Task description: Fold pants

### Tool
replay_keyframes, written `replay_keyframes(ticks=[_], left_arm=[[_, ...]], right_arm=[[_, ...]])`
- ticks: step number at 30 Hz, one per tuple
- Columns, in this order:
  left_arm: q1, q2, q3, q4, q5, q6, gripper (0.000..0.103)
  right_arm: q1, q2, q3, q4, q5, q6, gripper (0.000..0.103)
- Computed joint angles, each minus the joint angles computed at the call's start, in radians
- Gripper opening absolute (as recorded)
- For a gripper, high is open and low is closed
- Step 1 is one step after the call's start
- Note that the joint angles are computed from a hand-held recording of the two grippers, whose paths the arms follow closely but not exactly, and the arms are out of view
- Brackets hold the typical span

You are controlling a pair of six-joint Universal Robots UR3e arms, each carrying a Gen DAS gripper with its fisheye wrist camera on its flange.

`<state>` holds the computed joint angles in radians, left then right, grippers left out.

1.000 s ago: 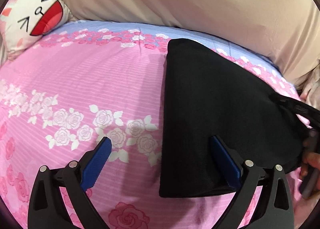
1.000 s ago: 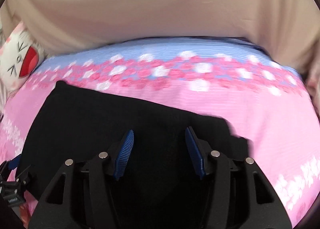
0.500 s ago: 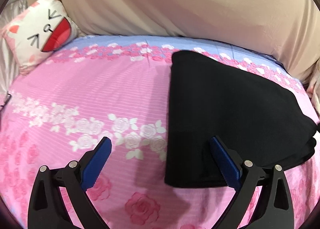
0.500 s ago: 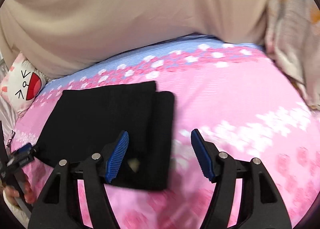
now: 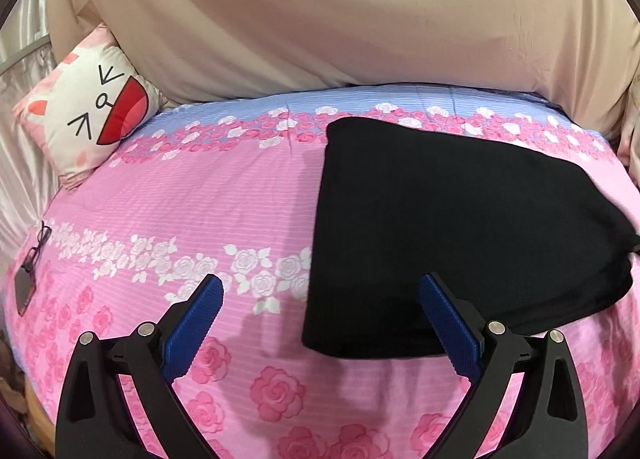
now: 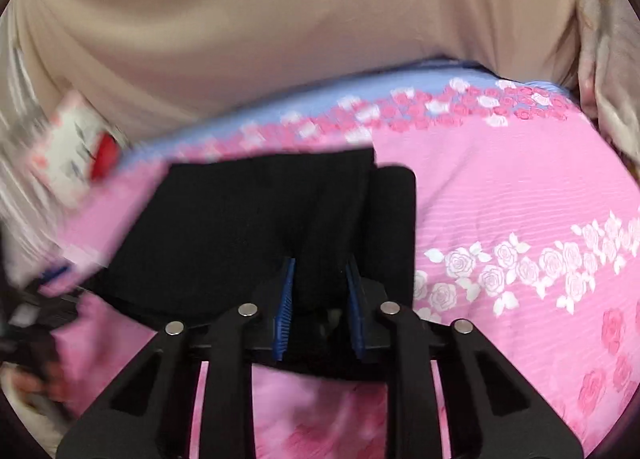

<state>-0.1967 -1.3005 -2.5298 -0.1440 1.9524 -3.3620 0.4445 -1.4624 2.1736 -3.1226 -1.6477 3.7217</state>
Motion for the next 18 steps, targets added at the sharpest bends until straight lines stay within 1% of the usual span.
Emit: replay_keyframes(ticks=[1,2,3,5,6,7,8,9,10,12,14,16,18], left_arm=[[0.005,0.007,-0.006,0.002,0.005,0.003,0.097],[0.010,0.009,-0.011,0.006,0.005,0.004,0.097],[0.019,0.009,-0.018,0.016,-0.002,0.006,0.097],[0.038,-0.023,-0.016,0.027,-0.021,0.006,0.097],[0.042,-0.038,-0.011,0.022,-0.025,0.004,0.097],[0.039,-0.052,-0.008,0.018,-0.021,0.005,0.097],[0.037,-0.049,-0.017,0.025,-0.013,0.009,0.097],[0.038,-0.041,-0.024,0.027,-0.012,0.013,0.097],[0.045,-0.019,-0.039,0.027,-0.016,0.024,0.097],[0.056,0.002,-0.053,0.027,-0.023,0.030,0.097],[0.074,0.018,-0.065,0.023,-0.036,0.035,0.097],[0.079,0.019,-0.069,0.022,-0.041,0.029,0.097],[0.074,0.012,-0.067,0.023,-0.034,0.025,0.097]], right_arm=[[0.017,-0.038,0.015,0.000,-0.021,0.006,0.022],[0.048,-0.062,0.007,0.036,-0.059,0.003,0.022],[0.065,-0.052,-0.007,0.065,-0.080,-0.005,0.022],[0.054,0.033,-0.044,0.129,-0.060,-0.028,0.027],[0.045,0.059,-0.025,0.088,-0.042,-0.015,0.029],[0.040,0.049,0.010,0.028,-0.030,0.008,0.031],[0.035,0.010,0.023,0.039,-0.015,0.026,0.038],[0.041,-0.017,0.030,0.042,-0.027,0.039,0.044],[0.044,-0.040,0.038,0.039,-0.038,0.048,0.055],[0.000,-0.081,0.063,0.040,0.038,0.041,0.056],[-0.043,-0.079,0.074,0.033,0.105,0.029,0.055],[-0.049,-0.044,0.052,0.047,0.112,0.012,0.055],[-0.069,0.011,0.044,0.004,0.155,-0.007,0.050]])
